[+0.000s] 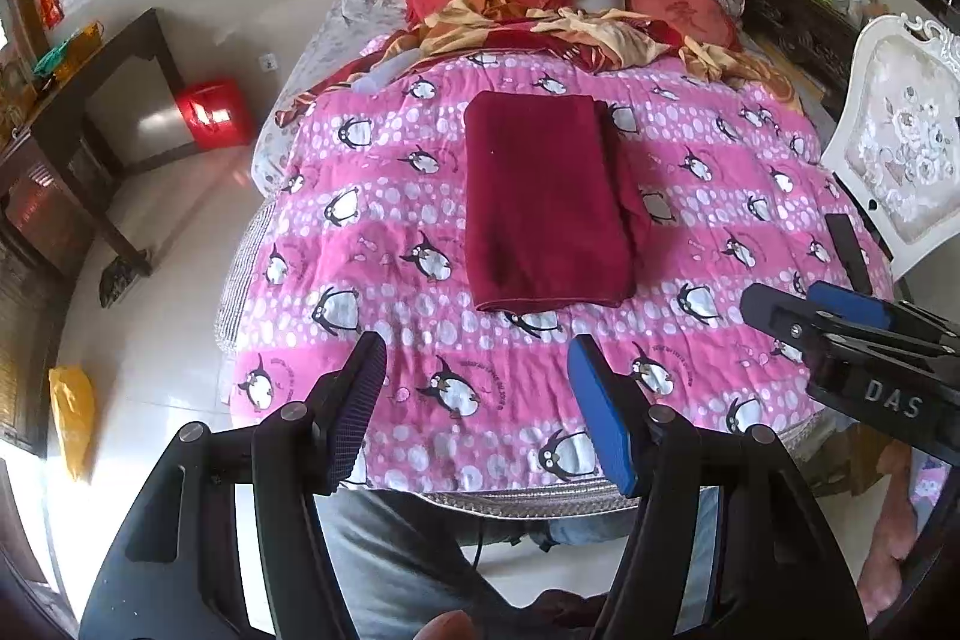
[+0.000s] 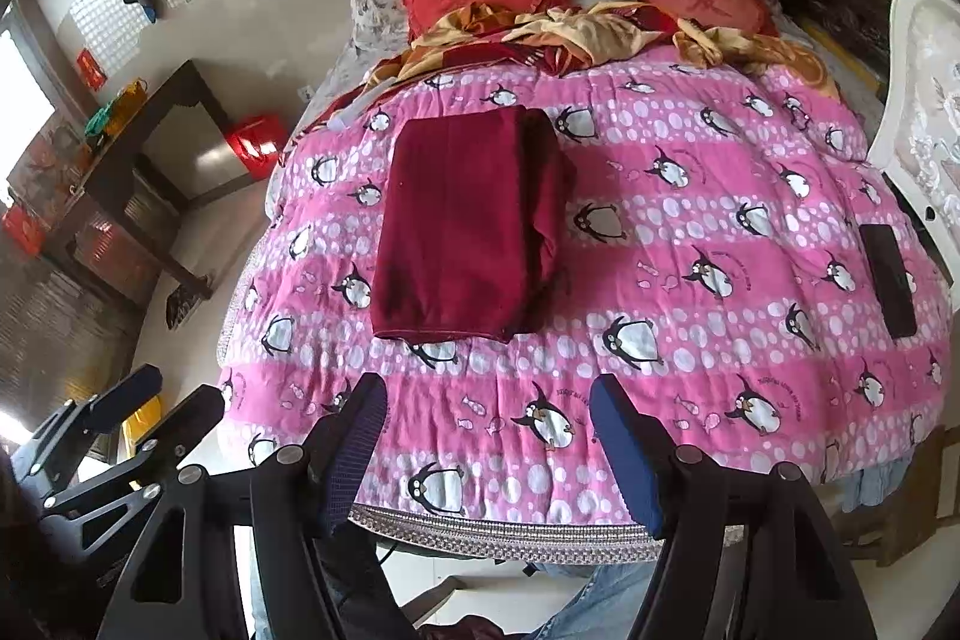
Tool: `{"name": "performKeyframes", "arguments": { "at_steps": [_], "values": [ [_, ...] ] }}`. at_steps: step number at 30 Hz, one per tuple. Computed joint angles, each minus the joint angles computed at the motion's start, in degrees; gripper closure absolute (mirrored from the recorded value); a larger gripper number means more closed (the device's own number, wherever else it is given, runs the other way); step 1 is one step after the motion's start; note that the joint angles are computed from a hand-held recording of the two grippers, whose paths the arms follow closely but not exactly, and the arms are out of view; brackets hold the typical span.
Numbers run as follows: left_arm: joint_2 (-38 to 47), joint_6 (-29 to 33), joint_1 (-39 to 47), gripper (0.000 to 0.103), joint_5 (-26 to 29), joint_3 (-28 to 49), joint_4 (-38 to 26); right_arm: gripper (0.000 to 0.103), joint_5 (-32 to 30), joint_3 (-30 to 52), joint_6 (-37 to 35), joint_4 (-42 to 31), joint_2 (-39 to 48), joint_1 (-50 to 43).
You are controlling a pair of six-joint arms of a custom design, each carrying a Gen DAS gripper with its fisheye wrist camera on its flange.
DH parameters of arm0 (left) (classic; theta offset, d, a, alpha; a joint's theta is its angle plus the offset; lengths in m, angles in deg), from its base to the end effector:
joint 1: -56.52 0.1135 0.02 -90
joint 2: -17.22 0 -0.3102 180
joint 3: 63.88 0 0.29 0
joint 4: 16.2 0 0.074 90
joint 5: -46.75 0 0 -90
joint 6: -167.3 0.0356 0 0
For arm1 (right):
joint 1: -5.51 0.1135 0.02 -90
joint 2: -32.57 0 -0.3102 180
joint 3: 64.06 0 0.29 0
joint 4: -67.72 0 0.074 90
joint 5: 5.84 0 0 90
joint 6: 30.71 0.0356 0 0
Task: Fold small clothes
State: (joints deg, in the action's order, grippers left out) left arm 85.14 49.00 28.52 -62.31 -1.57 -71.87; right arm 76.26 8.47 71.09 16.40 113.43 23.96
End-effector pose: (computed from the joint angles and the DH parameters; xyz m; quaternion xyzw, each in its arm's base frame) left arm 0.2207 -0.1042 0.2782 -0.0436 0.9553 0.0260 0.2913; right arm 0.2952 0.1037 0.2835 -0.0738 0.9602 0.1323 0.2348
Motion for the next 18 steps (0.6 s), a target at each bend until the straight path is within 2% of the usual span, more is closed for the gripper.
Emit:
{"name": "performKeyframes", "arguments": {
  "at_steps": [18],
  "values": [
    [8.44, 5.83, 8.29, 0.040, 5.07, 0.08, 5.09, 0.035, 0.87, 5.87, 0.57, 0.87, 9.72, 1.39]
  ]
}}
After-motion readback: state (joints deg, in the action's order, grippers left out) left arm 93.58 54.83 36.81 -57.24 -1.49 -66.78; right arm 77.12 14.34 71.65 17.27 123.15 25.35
